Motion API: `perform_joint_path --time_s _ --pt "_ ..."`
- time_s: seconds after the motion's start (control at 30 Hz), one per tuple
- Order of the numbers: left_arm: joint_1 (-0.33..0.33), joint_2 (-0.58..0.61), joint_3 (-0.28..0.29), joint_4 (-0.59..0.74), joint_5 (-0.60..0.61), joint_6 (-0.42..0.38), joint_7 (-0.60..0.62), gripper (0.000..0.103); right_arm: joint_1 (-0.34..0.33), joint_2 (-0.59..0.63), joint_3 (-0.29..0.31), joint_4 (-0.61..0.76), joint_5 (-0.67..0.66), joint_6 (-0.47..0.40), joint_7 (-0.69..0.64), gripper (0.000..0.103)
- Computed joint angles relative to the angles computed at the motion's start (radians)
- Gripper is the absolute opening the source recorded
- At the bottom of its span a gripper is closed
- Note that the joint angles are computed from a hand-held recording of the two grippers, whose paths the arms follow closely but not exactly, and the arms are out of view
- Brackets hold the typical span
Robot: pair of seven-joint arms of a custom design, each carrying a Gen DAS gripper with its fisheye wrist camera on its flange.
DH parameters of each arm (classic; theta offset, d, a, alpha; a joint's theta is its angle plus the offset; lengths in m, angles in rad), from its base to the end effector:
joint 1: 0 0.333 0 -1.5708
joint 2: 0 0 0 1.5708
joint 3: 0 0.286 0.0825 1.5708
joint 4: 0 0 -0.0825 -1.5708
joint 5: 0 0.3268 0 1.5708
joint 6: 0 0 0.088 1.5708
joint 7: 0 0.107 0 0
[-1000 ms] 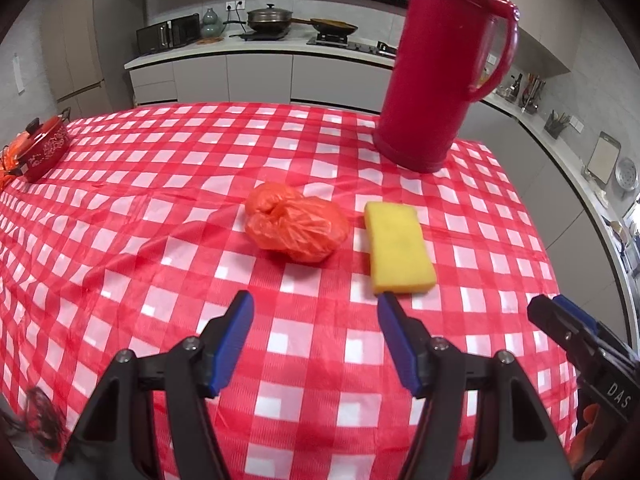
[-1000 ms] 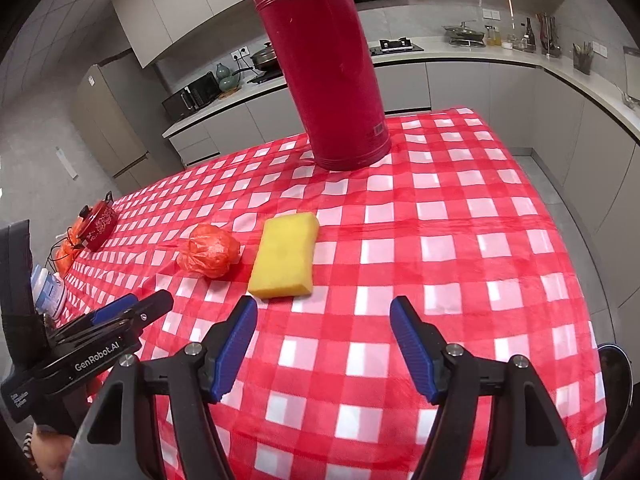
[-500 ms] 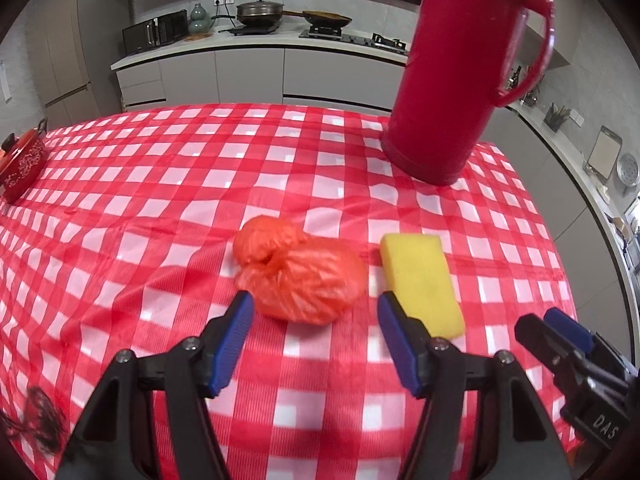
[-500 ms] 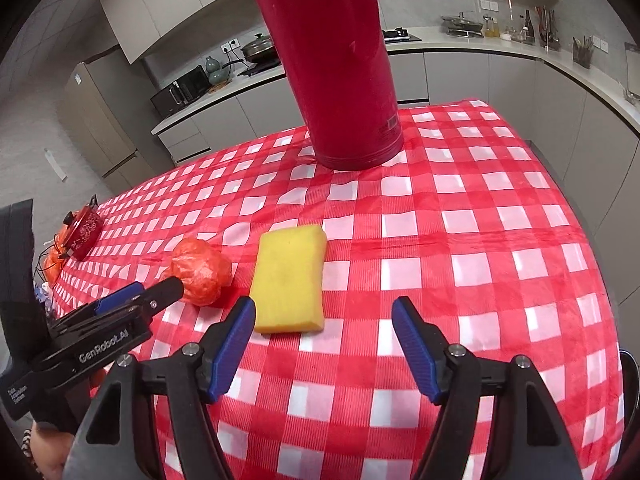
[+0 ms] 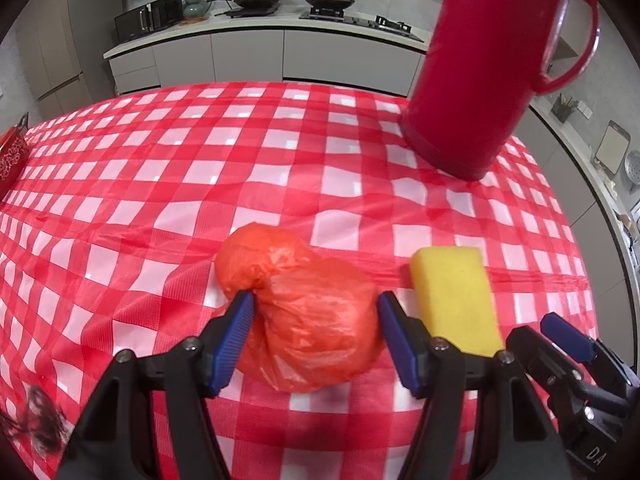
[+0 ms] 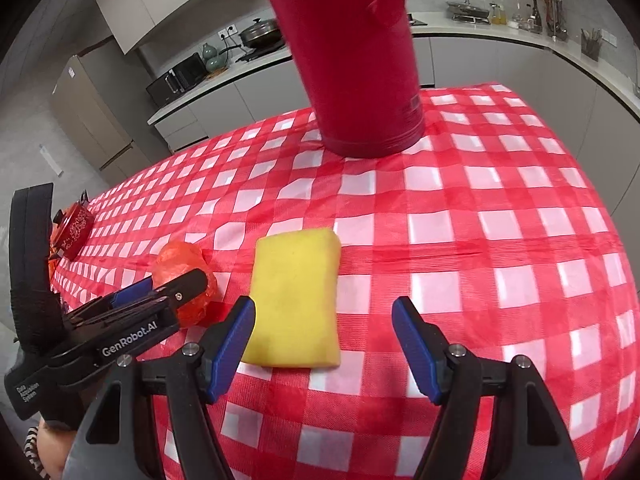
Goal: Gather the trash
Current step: 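Grasp the orange plastic bag with the left tool while the right tool grasps the yellow sponge, then lift the orange bag and yellow sponge off the table with both tools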
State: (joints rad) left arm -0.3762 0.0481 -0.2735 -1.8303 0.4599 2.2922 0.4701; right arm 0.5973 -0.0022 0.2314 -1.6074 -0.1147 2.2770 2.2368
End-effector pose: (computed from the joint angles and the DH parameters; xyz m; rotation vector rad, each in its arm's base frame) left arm 0.4508 -0.3266 0.5348 -2.1258 1.7025 -0.6182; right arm 0.3715 0.4013 0.6615 -1.9174 1.5567 -0.1733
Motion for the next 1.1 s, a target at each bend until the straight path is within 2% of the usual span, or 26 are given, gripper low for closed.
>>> perform_joint_path --time_s 0.07,0.13,0.2,0.3,0.43,0.67,0.7,0.73,0.93,1.1 --pt "0.005 -0.013 0.003 -0.025 -0.004 0.025 0.003 0.066 0.004 0.020 0.002 0.016 0.003 -0.006 -0.003 0.073" --pt "0.012 -0.033 0.004 -0.062 -0.005 0.050 0.005 0.059 0.010 0.044 0.002 0.036 0.007 -0.014 -0.008 0.073" --pt "0.021 -0.052 0.005 -0.095 -0.020 0.074 0.008 0.041 0.019 0.067 0.002 0.055 0.008 -0.021 -0.011 0.073" --pt "0.036 -0.091 0.004 -0.150 -0.039 0.121 0.000 0.028 0.031 0.094 -0.001 0.076 0.013 -0.026 -0.016 0.073" --pt "0.054 -0.148 -0.010 -0.200 -0.035 0.142 -0.024 0.027 0.049 0.124 -0.006 0.101 -0.003 -0.038 -0.012 0.073" --pt "0.073 -0.188 -0.036 -0.227 -0.019 0.135 -0.046 0.027 0.094 0.173 -0.020 0.165 -0.115 -0.080 0.002 0.073" --pt "0.074 -0.195 -0.039 -0.233 -0.019 0.135 -0.051 0.027 0.101 0.175 -0.023 0.167 -0.133 -0.083 0.006 0.071" --pt "0.075 -0.197 -0.042 -0.234 -0.018 0.134 -0.054 0.027 0.106 0.177 -0.024 0.169 -0.148 -0.086 0.003 0.064" --pt "0.078 -0.215 -0.056 -0.243 -0.009 0.126 -0.076 0.027 0.095 0.157 -0.025 0.139 -0.118 -0.055 -0.039 0.051" --pt "0.074 -0.225 -0.068 -0.238 0.001 0.119 -0.088 0.027 0.074 0.089 -0.018 0.059 -0.081 -0.012 -0.051 0.050"
